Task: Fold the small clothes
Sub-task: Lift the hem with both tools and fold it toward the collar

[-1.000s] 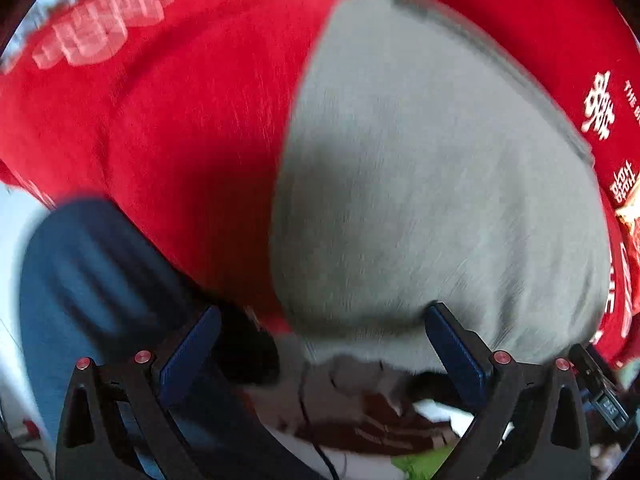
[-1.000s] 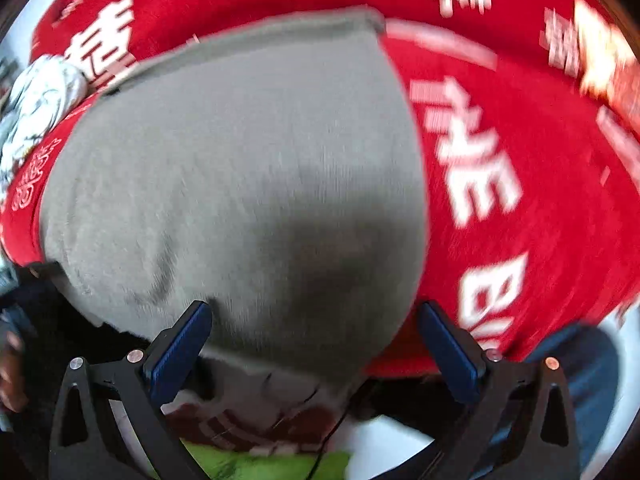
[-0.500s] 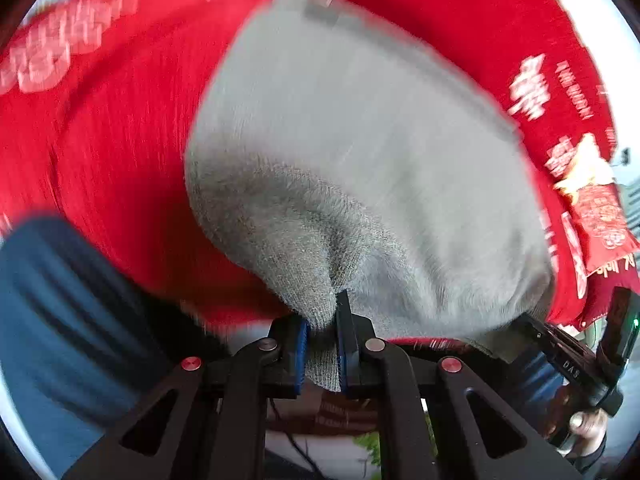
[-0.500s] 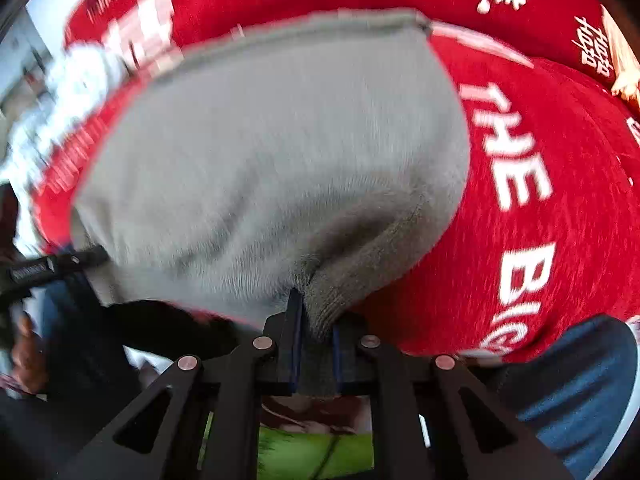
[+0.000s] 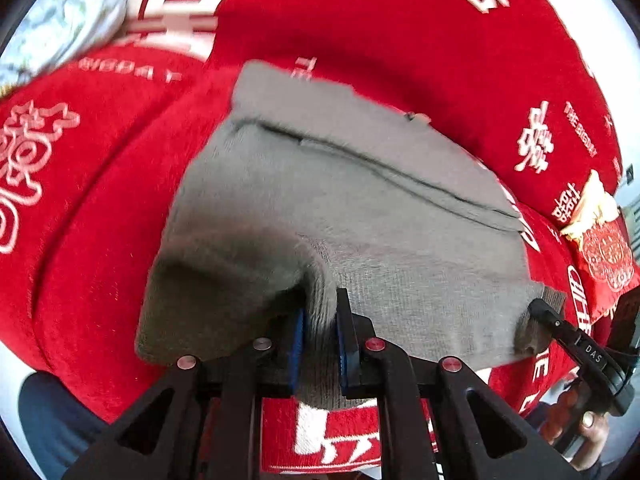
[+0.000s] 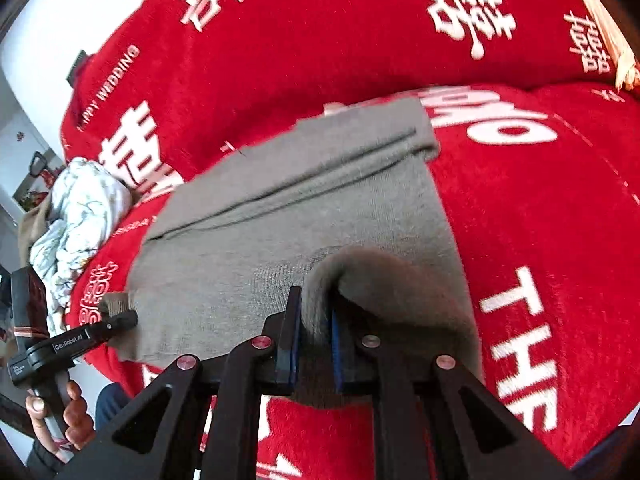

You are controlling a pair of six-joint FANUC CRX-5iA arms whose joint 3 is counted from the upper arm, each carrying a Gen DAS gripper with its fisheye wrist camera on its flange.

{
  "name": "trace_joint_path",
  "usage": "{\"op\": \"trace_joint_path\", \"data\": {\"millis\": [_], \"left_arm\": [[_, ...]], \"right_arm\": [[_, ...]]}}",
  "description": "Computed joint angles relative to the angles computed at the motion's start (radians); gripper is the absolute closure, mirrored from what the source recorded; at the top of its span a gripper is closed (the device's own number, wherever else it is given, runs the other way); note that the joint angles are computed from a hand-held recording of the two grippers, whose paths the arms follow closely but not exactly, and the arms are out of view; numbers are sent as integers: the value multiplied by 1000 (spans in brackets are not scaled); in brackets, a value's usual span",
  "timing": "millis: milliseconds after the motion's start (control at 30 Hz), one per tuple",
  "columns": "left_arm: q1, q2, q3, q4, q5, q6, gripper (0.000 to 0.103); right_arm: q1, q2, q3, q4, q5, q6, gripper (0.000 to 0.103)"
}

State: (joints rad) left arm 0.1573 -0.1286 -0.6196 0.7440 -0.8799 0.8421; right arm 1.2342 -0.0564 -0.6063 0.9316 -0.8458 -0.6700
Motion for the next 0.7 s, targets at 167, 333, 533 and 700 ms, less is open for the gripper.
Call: {"op": "trace_joint_path", "data": {"millis": [167, 333, 533, 700], "left_arm": [[76, -50, -69, 115, -72, -98, 26], [119, -113, -127, 164, -120, -139, 26], [-6, -135, -107, 81, 16, -39, 26], [-53, -81, -73, 39, 30, 2, 68]], "right_arm": [[13, -77, -92, 113, 31, -123, 56], [115, -132, -171, 197, -104, -294, 37], [127, -92, -146, 231, -150, -341, 37], [81, -12, -61, 158, -101, -200, 38]]}}
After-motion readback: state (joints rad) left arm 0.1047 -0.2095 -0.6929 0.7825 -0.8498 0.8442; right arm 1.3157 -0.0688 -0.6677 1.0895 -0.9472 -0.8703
